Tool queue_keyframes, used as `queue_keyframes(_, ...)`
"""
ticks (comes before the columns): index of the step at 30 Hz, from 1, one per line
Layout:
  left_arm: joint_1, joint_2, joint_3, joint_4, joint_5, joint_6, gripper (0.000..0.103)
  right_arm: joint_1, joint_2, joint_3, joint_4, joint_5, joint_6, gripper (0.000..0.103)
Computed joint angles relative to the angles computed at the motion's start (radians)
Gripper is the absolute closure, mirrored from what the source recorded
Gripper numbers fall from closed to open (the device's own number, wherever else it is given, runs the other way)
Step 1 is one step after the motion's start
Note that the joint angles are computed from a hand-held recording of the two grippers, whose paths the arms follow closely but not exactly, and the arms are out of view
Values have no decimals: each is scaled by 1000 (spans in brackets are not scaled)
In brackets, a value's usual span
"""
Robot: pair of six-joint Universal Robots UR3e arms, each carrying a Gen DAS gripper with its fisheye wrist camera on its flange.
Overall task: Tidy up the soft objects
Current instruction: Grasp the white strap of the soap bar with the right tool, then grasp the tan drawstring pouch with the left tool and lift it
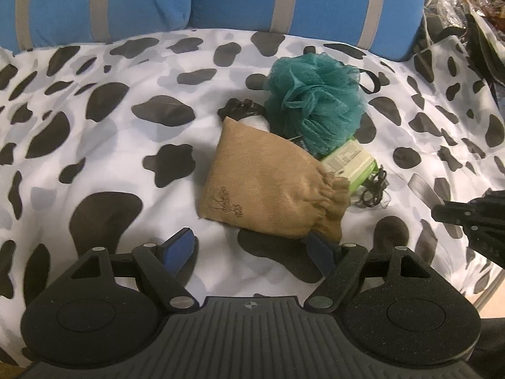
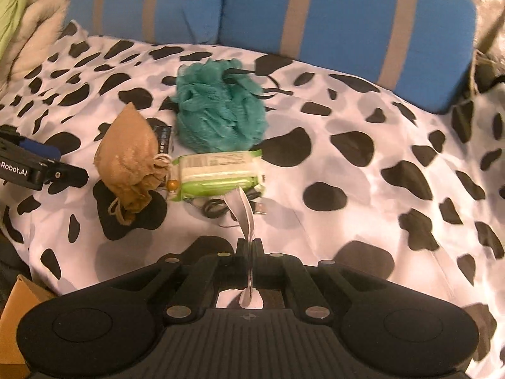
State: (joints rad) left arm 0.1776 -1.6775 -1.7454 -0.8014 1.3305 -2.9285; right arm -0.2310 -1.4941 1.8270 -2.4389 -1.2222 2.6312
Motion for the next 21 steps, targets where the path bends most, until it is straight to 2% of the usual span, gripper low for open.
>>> queue_keyframes(5,10,-10,2,-9,-32,-37,25,-10,-24,15,1,6,30,99)
queue_keyframes(9,1,-16,-5,30,-26,-65,25,-17,-34,21,4,5,40,99)
queue_keyframes(14,-23,-36,-3,61,-45,-55,25,-37,-50,29,10,11,74,99)
queue_keyframes(21,-91,-110,30,134,16,-50,25,-61,-77,43,25,49,85,99)
